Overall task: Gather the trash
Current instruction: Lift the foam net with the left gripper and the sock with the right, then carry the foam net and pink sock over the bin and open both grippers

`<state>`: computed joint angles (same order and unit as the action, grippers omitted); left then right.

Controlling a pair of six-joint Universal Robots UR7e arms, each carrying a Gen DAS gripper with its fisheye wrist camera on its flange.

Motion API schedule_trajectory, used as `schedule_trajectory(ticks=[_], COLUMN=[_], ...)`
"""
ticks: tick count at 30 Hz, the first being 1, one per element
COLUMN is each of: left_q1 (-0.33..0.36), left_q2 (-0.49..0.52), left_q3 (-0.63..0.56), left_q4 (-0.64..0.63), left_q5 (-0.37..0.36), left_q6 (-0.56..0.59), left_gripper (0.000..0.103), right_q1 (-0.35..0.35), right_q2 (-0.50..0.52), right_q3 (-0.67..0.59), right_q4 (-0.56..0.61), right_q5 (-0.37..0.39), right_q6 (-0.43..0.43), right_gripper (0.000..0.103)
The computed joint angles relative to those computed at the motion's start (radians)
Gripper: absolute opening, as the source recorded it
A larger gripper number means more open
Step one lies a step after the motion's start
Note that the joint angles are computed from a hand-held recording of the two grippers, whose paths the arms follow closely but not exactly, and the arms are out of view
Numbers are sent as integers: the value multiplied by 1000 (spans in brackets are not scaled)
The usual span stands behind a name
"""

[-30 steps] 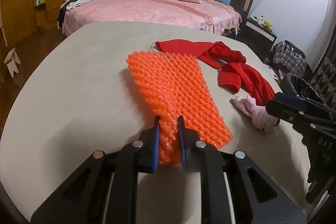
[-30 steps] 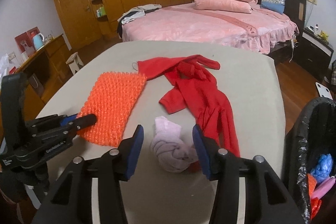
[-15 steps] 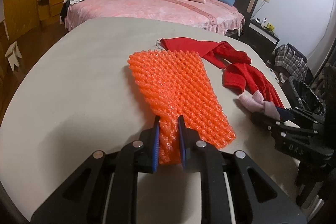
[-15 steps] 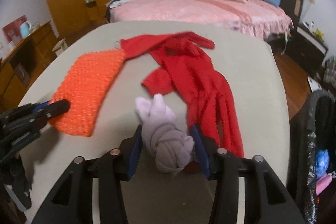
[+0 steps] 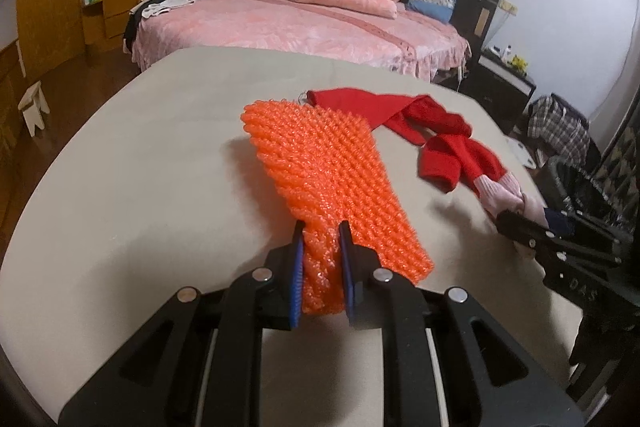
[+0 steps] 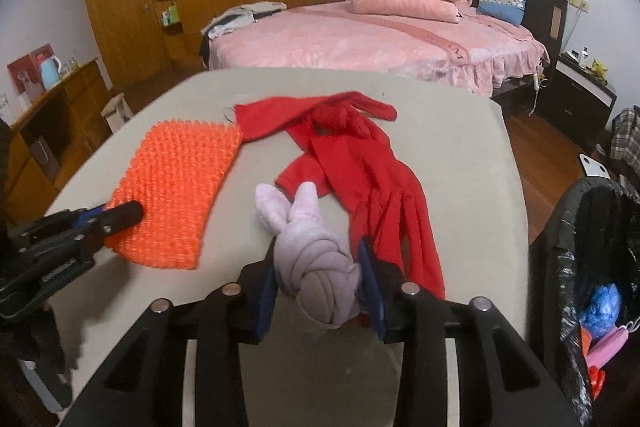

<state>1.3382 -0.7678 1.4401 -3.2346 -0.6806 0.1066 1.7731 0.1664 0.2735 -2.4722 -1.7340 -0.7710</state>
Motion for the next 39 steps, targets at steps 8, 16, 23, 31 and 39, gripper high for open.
schedule_trajectory(ticks=[8,16,23,31,39], left_q1=[-48,-90,-127,-166,-206], left_q2=[-10,6,54,116,202], left_q3=[34,5,-70,-166,-283], left_q4=[-88,-110,-103,-69,-12], left_q5=[24,3,-33,-78,-157], left_q6=[76,126,194,238,290], left_gripper=[15,15,15,15,15], right_q1=[-5,-14,-26,-48,-85], right_q2=[-132,-222,-273,-328,-377], right_q3=[192,315,342,370,379], right_q4=[-62,-148,-203,-275,-350], right_q5=[84,121,154,165,152], right_q6=[39,43,59,85,120], right_gripper=[38,38,38,38,38])
